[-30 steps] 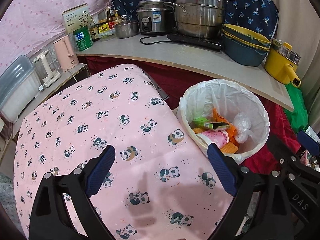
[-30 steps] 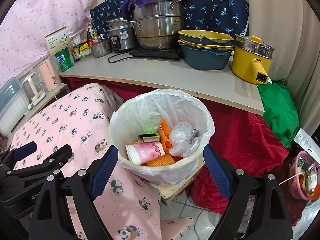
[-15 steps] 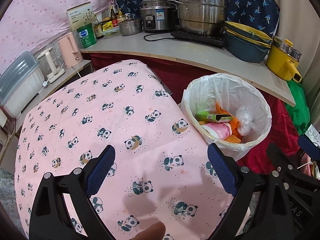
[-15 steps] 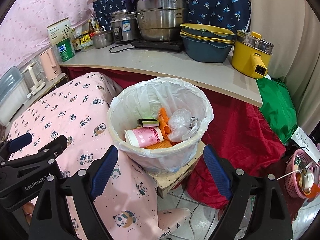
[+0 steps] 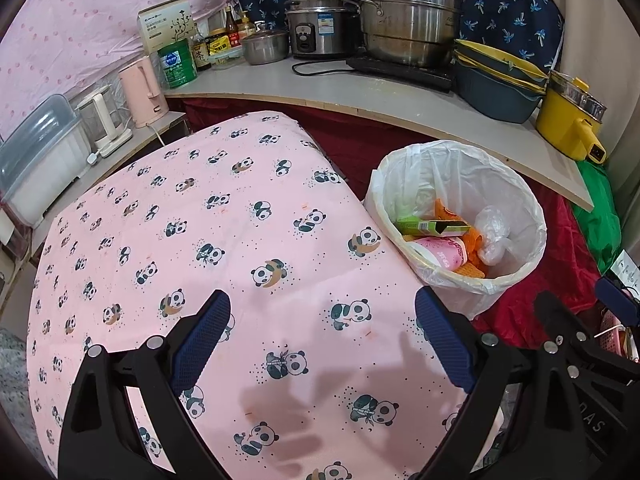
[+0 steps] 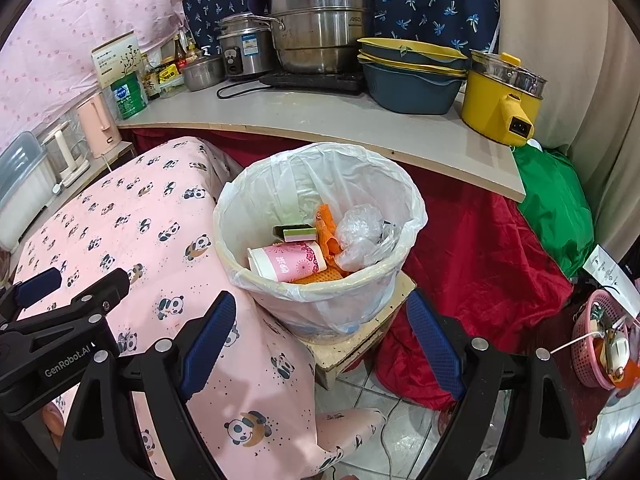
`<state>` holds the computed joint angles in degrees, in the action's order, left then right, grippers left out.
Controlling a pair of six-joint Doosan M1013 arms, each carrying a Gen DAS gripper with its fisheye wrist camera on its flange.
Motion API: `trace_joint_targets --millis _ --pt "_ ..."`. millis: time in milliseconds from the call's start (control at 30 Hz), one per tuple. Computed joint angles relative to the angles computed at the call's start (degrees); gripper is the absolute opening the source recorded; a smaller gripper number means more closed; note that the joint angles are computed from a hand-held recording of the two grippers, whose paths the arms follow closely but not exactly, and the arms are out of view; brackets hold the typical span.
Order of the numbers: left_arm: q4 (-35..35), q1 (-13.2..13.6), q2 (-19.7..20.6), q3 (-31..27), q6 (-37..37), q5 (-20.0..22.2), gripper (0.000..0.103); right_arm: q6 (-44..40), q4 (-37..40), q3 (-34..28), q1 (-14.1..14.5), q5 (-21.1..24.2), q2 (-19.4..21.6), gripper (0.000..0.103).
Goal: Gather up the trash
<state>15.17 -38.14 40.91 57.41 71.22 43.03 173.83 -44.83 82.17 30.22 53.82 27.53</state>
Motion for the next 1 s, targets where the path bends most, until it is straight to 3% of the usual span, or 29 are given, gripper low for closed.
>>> trace_joint_targets --millis 1000 --pt "-1.0 0.2 0.1 0.7 0.9 0.9 0.089 -0.8 0.8 -0.6 0.2 0.5 0.8 0.084"
